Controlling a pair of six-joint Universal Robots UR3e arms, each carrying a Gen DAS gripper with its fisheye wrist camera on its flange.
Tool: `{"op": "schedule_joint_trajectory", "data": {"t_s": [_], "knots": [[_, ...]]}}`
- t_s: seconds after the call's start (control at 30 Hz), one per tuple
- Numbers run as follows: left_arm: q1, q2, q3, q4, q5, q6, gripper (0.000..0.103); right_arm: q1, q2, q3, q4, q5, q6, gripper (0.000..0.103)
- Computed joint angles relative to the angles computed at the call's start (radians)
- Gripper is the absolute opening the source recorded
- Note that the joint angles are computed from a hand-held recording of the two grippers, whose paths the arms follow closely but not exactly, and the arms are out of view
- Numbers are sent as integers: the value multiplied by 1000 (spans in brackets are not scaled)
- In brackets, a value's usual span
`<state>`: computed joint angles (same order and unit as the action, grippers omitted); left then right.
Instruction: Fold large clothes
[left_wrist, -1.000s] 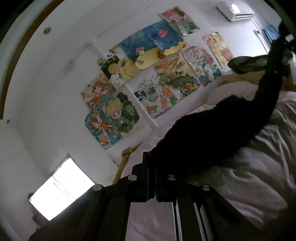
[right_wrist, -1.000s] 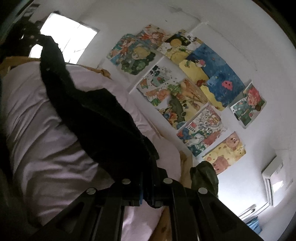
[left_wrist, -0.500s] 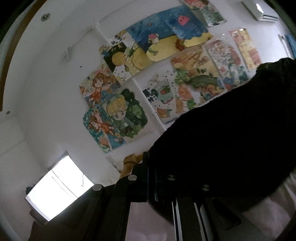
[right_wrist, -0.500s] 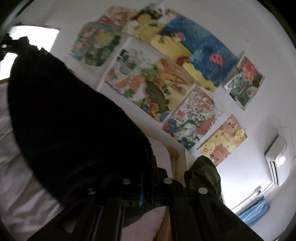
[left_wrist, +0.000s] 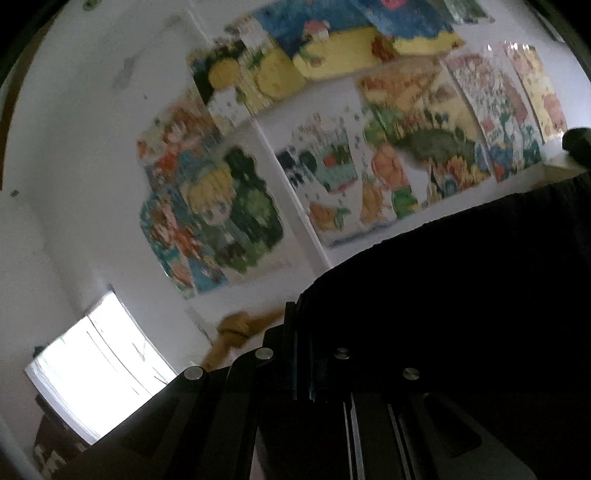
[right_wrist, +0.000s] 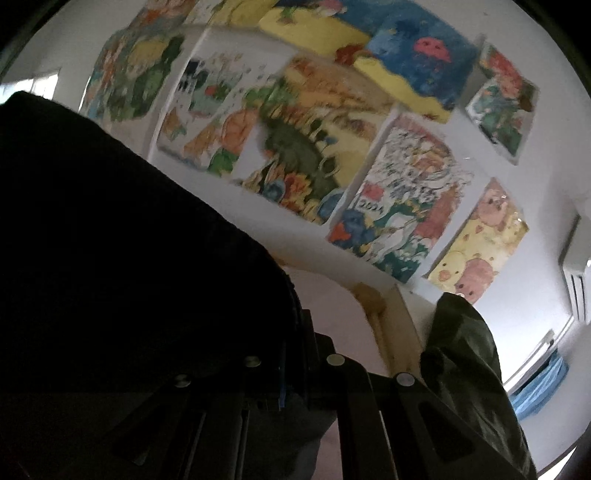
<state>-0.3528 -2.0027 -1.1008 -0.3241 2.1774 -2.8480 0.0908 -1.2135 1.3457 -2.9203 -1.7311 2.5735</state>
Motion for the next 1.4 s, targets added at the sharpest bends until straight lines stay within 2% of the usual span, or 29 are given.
{"op": "schedule_joint_trajectory", "data": {"t_s": [0.17, 0.3, 0.6, 0.9, 1.0, 1.07, 1.13, 1.2, 1.27, 1.3, 1.37, 1.4], "knots": [[58, -87, 80, -83, -70, -63, 4, 1, 115, -98, 13, -1, -30, 7], [101, -120, 83, -89, -140, -120, 5, -1, 189, -169, 29, 3, -42, 7], [151, -182, 148, -188, -225, -129, 5, 8, 348, -328, 94, -4, -55, 7], [189, -160, 139, -277, -327, -171, 8, 9, 392, -354, 105, -15, -63, 11], [210, -132, 113, -288, -379, -195, 19, 7, 385, -346, 102, -14, -57, 14], [214, -115, 94, -280, -379, -216, 43, 3, 379, -340, 96, -13, -48, 20], [224, -90, 66, -269, -392, -243, 56, -1, 373, -340, 100, -11, -32, 27], [243, -61, 45, -282, -435, -274, 58, -13, 356, -331, 104, 9, -4, 36], [247, -43, 40, -306, -438, -298, 61, -23, 334, -307, 85, 25, 25, 57], [242, -37, 40, -313, -429, -305, 64, -28, 318, -284, 66, 35, 37, 61], [231, -17, 16, -300, -411, -315, 76, -34, 284, -236, 36, 55, 47, 72], [220, -7, 3, -286, -395, -321, 78, -38, 265, -213, 29, 72, 49, 75]]}}
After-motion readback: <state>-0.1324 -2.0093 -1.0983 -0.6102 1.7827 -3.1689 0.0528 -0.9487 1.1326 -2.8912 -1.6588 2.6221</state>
